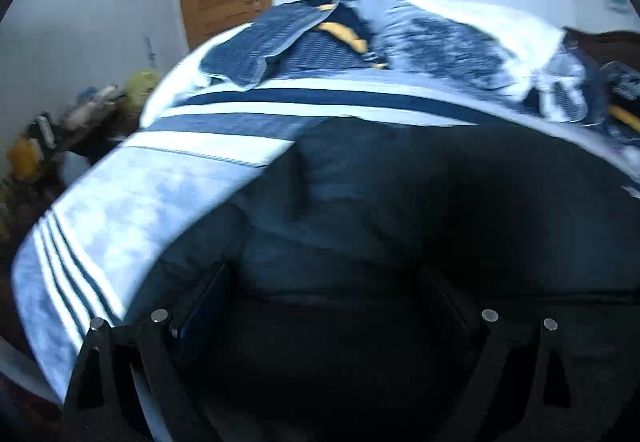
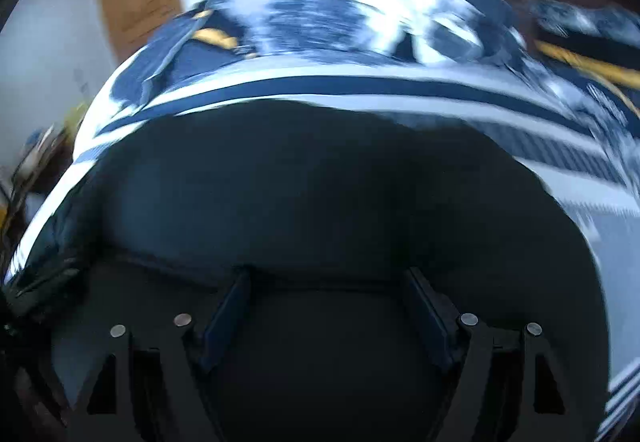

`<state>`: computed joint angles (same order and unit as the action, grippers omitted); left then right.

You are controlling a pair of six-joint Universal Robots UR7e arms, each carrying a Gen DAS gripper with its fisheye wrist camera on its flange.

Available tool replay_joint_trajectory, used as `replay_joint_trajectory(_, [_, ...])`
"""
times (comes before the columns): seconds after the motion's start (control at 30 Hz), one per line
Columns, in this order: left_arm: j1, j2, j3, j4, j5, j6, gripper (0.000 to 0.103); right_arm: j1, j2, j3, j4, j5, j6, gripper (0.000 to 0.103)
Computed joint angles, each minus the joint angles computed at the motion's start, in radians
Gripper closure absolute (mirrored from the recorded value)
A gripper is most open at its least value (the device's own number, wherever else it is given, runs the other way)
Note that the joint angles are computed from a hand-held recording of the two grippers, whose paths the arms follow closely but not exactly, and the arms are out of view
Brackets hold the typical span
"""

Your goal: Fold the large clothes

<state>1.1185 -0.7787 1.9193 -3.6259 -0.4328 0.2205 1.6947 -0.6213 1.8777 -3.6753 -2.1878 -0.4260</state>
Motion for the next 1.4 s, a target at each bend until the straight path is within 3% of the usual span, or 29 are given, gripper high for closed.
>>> replay_joint_trajectory(0.1, [0.031, -0.038, -0.019, 0.065, 0.027, -0.016, 0.009, -0.015, 0.006, -0.031, -0.050, -0.123, -0.064, 0.024])
replay_joint_trajectory(0.17, [0.033, -0.078, -0.006, 0.106, 0.052, -0.068, 0.009, -0.023, -0.041, -0.008, -0.016, -0.155, -0.004, 0.023])
replay_joint_trajectory(0.23, [0.004, -0.082, 0.009, -0.021, 0.072, -0.015, 0.009, -0.025, -0.120, 0.062, -0.028, -0.048, 0.067, 0.022])
replay_joint_trajectory(0.3, [-0.039, -0.107, 0.062, -0.116, -0.001, 0.033, 0.009, -0.023, -0.184, 0.123, -0.047, 0.124, 0.097, 0.022])
replay_joint_trajectory(0.37, [-0.075, -0.133, 0.130, -0.094, -0.078, 0.030, 0.009, -0.014, -0.199, 0.146, -0.009, 0.230, 0.099, 0.022])
replay_joint_trajectory(0.47, [-0.093, -0.136, 0.209, -0.083, -0.129, 0.011, 0.009, -0.014, -0.190, 0.191, 0.066, 0.360, 0.073, 0.022])
replay_joint_trajectory(0.53, [-0.074, -0.108, 0.210, -0.045, -0.090, -0.013, 0.009, -0.002, -0.134, 0.202, 0.063, 0.294, 0.014, 0.022])
replay_joint_trajectory(0.63, [-0.016, -0.082, 0.168, -0.038, -0.024, -0.050, 0.009, -0.011, -0.070, 0.191, -0.043, 0.163, -0.052, 0.024])
replay_joint_trajectory(0.77, [0.035, -0.088, 0.113, 0.029, 0.018, -0.077, 0.008, -0.047, -0.111, 0.174, -0.015, 0.088, 0.001, 0.024])
replay_joint_trajectory(0.87, [0.030, -0.127, 0.122, 0.084, 0.066, -0.114, 0.008, -0.023, -0.137, 0.165, 0.022, 0.017, 0.014, 0.025])
replay_joint_trajectory(0.9, [0.017, -0.128, 0.117, 0.027, 0.080, -0.075, 0.008, -0.018, -0.160, 0.178, 0.026, 0.048, 0.025, 0.025])
replay_joint_trajectory(0.97, [-0.017, -0.132, 0.115, -0.145, 0.033, 0.052, 0.008, -0.007, -0.219, 0.220, 0.014, 0.165, 0.054, 0.023])
replay_joint_trajectory(1.03, [-0.023, -0.121, 0.076, -0.166, -0.020, 0.111, 0.008, 0.009, -0.226, 0.172, 0.067, 0.192, 0.063, 0.023])
replay_joint_trajectory(1.13, [0.019, -0.084, -0.054, 0.019, -0.058, 0.085, 0.008, -0.003, -0.180, 0.005, 0.270, 0.243, 0.085, 0.023])
replay_joint_trajectory(1.23, [0.094, -0.032, -0.206, 0.257, -0.031, -0.027, 0.008, -0.023, -0.090, -0.180, 0.465, 0.176, 0.144, 0.023])
replay_joint_trajectory(1.27, [0.127, -0.027, -0.249, 0.361, -0.029, -0.101, 0.008, -0.038, -0.067, -0.222, 0.491, 0.153, 0.164, 0.023])
replay_joint_trajectory(1.33, [0.187, -0.058, -0.281, 0.546, -0.128, -0.284, 0.008, -0.064, -0.049, -0.259, 0.501, 0.132, 0.176, 0.024])
replay_joint_trajectory(1.4, [0.216, -0.089, -0.268, 0.580, -0.191, -0.366, 0.008, -0.089, -0.049, -0.277, 0.487, 0.102, 0.190, 0.024])
